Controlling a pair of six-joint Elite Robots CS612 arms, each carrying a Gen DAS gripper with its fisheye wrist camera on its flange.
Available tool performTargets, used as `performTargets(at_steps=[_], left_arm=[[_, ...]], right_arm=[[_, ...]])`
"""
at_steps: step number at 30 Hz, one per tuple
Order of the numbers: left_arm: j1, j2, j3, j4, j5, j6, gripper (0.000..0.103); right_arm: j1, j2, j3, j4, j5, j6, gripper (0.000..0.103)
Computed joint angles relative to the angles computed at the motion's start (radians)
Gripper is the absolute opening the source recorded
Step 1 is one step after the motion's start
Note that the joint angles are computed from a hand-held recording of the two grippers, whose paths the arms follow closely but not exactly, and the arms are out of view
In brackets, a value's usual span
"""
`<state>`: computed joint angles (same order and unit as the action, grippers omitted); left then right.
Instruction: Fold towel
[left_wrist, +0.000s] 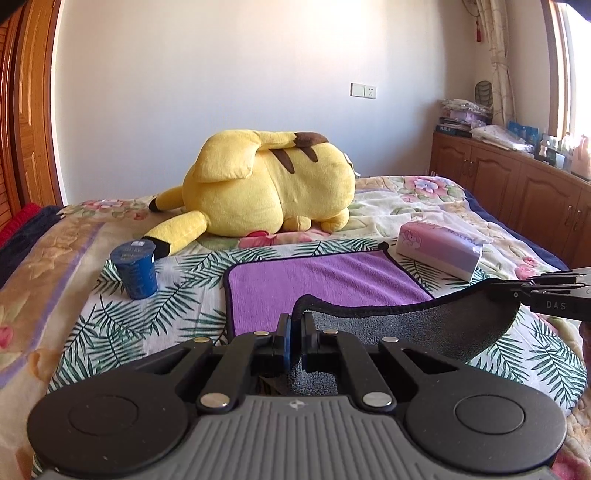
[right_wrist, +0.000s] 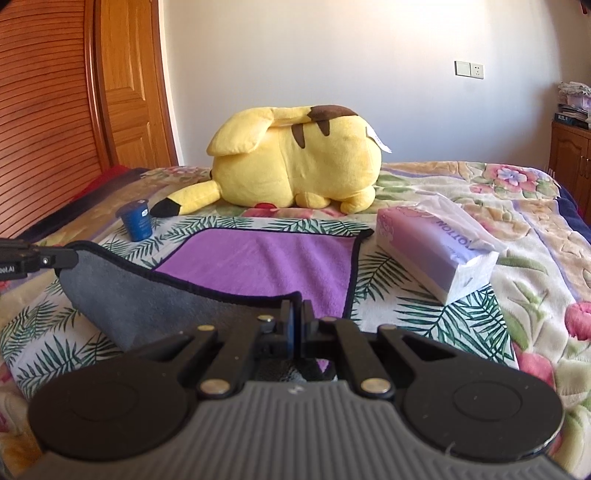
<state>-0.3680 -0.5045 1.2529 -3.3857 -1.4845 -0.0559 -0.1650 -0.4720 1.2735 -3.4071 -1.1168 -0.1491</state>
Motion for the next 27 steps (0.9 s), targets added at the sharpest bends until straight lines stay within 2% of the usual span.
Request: performTargets(at_steps=[15,27], left_arm=[[0.008,0.023,-0.064,0.030,-0.010,0.026,0.000],[0.011,0.031,-0.091,0.022,-0.016,0.026,0.000]], right_arm=[[0.003,0.026,-0.058,-0.031,0.012,0.037,0.004],[0.008,0.032,-0.080,-0.046,0.015,0.011,0.004]])
